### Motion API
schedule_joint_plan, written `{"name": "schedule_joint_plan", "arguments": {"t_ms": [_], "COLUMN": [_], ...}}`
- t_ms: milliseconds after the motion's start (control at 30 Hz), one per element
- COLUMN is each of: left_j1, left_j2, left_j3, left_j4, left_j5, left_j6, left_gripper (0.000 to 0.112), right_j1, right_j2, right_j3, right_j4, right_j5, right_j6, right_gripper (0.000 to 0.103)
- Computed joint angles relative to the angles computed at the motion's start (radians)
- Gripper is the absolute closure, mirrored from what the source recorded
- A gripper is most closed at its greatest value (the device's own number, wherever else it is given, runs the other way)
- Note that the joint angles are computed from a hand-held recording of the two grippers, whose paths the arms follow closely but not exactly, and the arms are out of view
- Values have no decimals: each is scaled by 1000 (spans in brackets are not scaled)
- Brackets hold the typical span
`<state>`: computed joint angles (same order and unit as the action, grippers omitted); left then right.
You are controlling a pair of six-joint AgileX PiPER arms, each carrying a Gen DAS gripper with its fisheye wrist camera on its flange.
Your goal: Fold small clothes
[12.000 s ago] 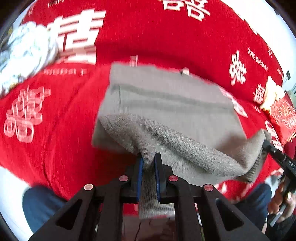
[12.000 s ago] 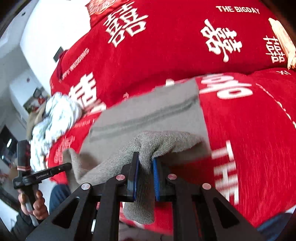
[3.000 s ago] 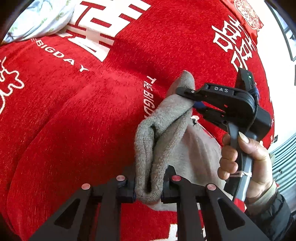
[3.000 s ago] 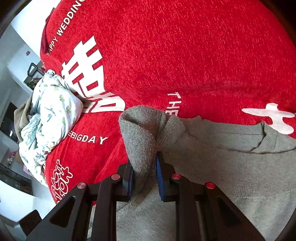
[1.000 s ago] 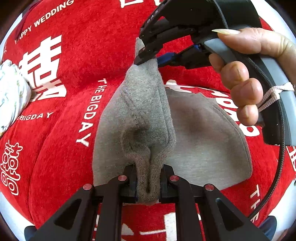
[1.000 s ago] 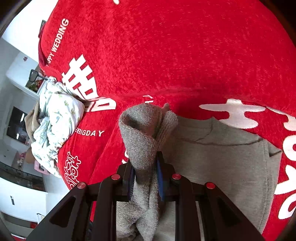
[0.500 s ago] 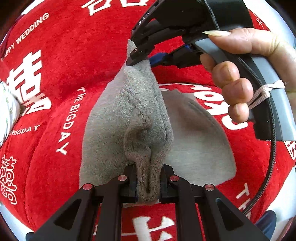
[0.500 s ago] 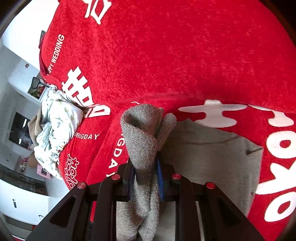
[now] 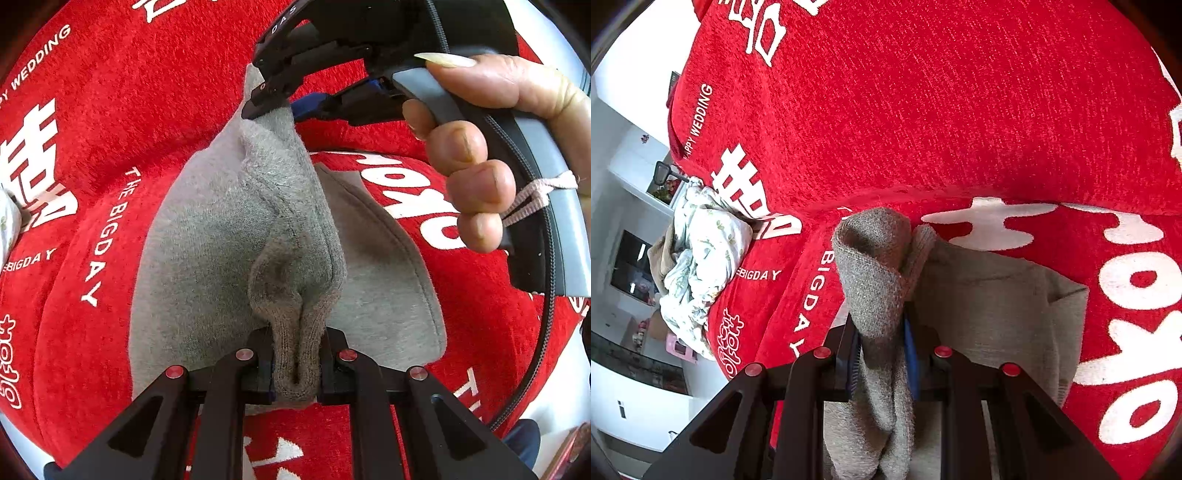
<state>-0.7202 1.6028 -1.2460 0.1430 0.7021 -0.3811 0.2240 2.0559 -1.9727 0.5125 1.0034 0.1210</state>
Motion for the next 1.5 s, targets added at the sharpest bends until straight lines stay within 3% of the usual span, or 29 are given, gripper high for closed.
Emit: {"name": "schedule_joint_plan", "arguments": {"t_ms": [933, 1500], "left_j1": [-29, -76], "left_j2": [80, 73], "left_j3": [-69, -111], "left_j4": [-33, -17], "left_j5": [5, 24], "left_j6": [9, 9], "left_gripper": [98, 98], "right_j1": [-73, -156], "right_j2": [-113, -160], "right_j3": [215, 350], "right_j4": [91, 274], "right_j5": [-89, -145], "right_j6": [-142, -301], "right_gripper": [81, 82]}}
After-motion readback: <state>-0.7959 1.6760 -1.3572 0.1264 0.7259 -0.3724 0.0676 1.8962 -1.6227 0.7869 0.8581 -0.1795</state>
